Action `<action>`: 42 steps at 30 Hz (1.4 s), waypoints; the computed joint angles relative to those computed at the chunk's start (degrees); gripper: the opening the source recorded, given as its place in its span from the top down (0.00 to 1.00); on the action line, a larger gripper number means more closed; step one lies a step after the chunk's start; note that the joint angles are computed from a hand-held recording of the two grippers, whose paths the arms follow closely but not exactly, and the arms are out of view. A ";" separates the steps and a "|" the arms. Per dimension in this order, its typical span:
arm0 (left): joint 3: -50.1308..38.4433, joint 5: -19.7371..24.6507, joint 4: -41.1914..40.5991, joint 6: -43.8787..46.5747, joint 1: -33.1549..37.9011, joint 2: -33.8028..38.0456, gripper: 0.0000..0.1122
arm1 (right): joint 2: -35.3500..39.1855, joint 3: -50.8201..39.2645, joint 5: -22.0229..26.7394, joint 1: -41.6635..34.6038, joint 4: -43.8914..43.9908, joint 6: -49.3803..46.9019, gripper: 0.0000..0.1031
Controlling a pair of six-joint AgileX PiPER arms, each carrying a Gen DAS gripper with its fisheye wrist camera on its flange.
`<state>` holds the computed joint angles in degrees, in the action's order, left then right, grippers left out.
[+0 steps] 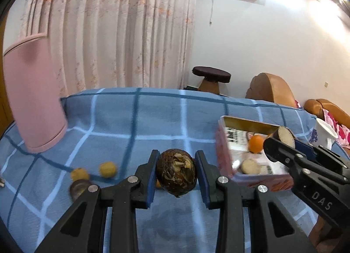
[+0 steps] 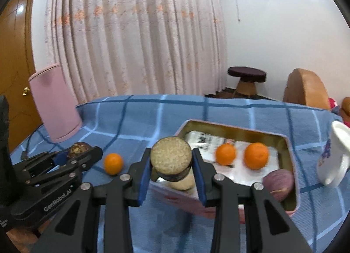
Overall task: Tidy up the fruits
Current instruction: 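Carry the cake and the dark brown fruit over the pink tin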
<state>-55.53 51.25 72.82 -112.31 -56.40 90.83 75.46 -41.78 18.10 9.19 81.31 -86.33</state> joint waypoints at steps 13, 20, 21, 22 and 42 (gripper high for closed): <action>-17.41 -3.26 -2.58 7.96 1.25 12.47 0.69 | 5.54 -4.93 1.30 -11.06 -1.16 -2.51 0.63; -26.21 -4.28 -5.85 13.64 1.98 18.57 0.69 | 9.84 -8.75 0.39 -13.99 -5.39 0.36 0.63; -27.36 -3.95 -5.92 14.37 1.92 19.39 0.69 | 10.39 -9.26 0.46 -14.44 -5.96 0.76 0.63; -28.54 -3.54 -6.02 15.12 1.86 20.28 0.69 | 10.79 -9.61 0.55 -14.75 -6.56 1.26 0.63; -34.68 -2.66 -10.71 18.72 2.99 24.75 0.69 | 14.71 -12.27 0.99 -14.52 -15.40 7.85 0.54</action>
<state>-90.21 48.59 62.11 -93.59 -53.41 115.58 90.16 -54.05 19.09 -5.33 65.91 -78.48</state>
